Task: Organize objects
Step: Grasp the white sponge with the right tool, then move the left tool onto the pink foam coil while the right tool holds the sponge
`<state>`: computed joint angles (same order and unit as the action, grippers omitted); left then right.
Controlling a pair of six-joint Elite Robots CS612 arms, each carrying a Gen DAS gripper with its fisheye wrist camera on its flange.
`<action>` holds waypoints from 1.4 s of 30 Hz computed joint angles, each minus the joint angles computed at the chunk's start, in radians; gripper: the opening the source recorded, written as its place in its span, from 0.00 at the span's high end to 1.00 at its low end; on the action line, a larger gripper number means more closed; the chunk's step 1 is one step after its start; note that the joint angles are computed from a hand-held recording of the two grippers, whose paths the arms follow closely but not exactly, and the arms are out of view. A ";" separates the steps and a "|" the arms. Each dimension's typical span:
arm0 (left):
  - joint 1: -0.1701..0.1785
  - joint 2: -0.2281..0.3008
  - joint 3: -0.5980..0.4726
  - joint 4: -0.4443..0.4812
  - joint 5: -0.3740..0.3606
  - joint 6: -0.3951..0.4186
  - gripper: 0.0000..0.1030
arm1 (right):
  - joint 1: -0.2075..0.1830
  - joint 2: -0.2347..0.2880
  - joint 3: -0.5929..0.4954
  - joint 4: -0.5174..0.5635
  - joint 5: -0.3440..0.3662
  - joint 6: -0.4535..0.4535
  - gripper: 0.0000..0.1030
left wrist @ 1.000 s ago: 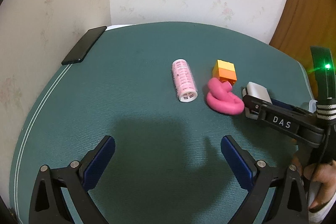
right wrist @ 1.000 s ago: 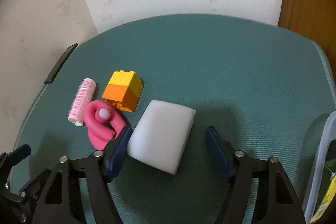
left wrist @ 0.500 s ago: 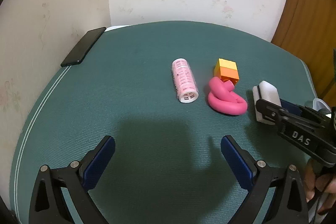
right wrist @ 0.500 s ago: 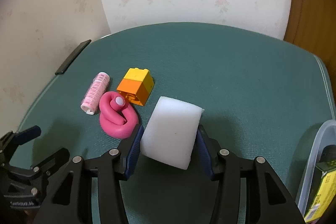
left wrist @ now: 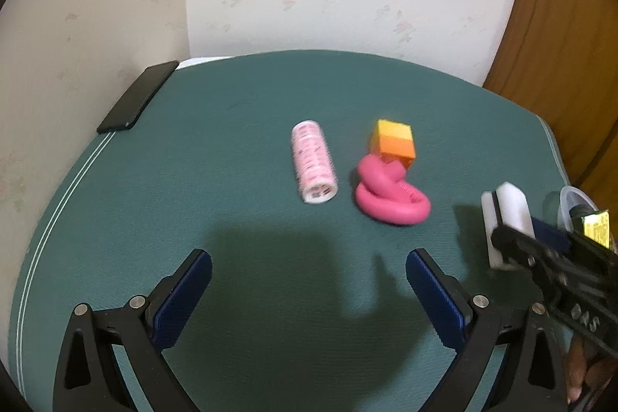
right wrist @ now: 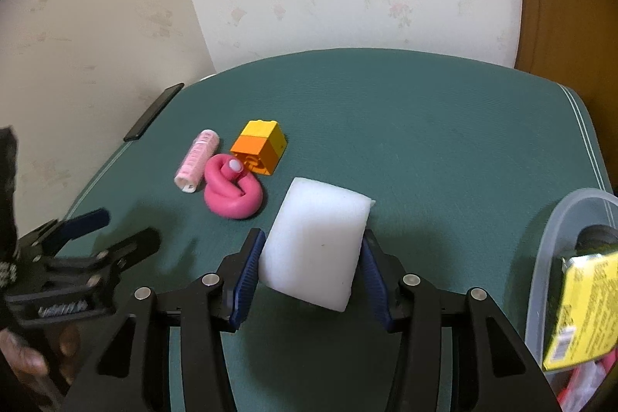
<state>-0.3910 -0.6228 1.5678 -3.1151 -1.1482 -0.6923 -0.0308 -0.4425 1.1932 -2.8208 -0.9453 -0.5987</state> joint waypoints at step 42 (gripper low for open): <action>-0.001 0.056 -0.143 0.035 -0.087 0.114 0.40 | -0.041 -0.008 0.012 -0.062 0.086 0.067 0.51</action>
<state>-0.3922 -0.5672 1.4250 -3.0800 -1.2355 -0.5781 -0.0720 -0.4501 1.2051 -2.8824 -0.8594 -0.5316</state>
